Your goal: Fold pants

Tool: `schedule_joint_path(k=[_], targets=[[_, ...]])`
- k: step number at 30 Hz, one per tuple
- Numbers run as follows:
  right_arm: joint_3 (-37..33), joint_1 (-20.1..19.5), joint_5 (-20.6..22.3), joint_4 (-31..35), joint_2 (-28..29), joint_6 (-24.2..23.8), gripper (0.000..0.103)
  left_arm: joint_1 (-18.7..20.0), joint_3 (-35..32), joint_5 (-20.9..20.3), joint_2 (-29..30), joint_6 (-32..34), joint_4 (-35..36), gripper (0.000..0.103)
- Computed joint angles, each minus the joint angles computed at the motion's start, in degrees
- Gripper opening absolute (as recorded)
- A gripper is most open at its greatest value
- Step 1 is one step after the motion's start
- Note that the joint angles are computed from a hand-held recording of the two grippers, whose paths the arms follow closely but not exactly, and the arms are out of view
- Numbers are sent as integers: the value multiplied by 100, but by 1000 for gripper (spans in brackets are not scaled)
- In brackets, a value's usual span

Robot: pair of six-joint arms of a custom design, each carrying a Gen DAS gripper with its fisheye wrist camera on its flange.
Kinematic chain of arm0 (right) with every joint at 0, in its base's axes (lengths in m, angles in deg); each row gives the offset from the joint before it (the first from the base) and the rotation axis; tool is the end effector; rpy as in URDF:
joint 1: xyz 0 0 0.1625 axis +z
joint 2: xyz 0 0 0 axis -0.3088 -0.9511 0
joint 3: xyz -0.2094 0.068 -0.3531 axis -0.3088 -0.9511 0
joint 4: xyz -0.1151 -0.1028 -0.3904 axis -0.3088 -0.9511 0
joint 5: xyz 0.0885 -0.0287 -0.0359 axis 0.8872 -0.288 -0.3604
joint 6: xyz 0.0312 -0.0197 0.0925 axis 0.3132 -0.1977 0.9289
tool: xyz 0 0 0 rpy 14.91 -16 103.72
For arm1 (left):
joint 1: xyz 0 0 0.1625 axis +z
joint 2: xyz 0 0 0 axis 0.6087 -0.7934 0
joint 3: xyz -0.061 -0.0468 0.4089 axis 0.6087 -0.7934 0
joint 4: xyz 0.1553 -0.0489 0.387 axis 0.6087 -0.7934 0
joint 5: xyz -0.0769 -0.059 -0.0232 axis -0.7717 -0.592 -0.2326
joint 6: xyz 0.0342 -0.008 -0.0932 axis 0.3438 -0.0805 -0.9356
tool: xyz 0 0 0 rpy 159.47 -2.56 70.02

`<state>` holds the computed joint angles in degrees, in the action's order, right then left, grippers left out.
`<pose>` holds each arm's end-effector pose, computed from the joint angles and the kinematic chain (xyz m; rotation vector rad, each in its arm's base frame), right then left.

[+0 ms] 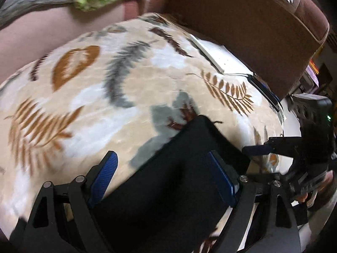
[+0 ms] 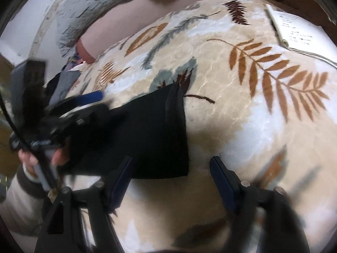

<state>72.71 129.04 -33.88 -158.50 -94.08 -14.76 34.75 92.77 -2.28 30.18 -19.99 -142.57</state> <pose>0.3225 -0.5998 0.0261 -0.1042 -2.7143 0.7137 -0.0817 -0.7688 0.2597 1.2911 2.5847 -0.0989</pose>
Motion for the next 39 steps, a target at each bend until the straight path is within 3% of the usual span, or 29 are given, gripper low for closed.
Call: schedule_joint_path(k=[7,11,14,15,16,17,18,19,21,23,28,32,36,39], targets=[[194,-98,276,-540,7,-459,77,-137,-448,-79,517,-133,482,87],[148,-81,191,-672,90,-637,73,-207,-478,190,685,-132,533,87],[85,-77,86,-665,156,-761,50,-189,-427,256,734,-286,424,87],[78,-114,171,-680,172,-784,40,-194,-282,257,677,-164,267,84],[51,-144,255,-684,197,-769,36,-213,-122,323,617,11,126,79],[11,-167,329,-666,220,-762,35,-225,43,328,544,223,-14,65],[-16,-181,391,-641,229,-780,25,-224,144,243,483,371,-51,49],[-39,-205,455,-624,232,-799,12,-225,186,148,448,476,-32,43],[-51,-193,504,-679,229,-703,11,-226,207,82,419,501,13,25],[-16,-164,533,-842,196,-665,10,-178,53,-50,449,320,154,15],[-202,121,600,-1230,253,-751,9,-28,-543,-861,359,-67,782,14],[-741,457,735,-1086,475,-1015,9,42,-695,-1216,12,73,879,14],[-1589,656,1122,-622,994,-1231,9,265,-999,-1345,-272,84,1096,15],[-2424,739,1417,-24,1568,-1280,9,527,-1170,-1181,-443,2,1070,17]])
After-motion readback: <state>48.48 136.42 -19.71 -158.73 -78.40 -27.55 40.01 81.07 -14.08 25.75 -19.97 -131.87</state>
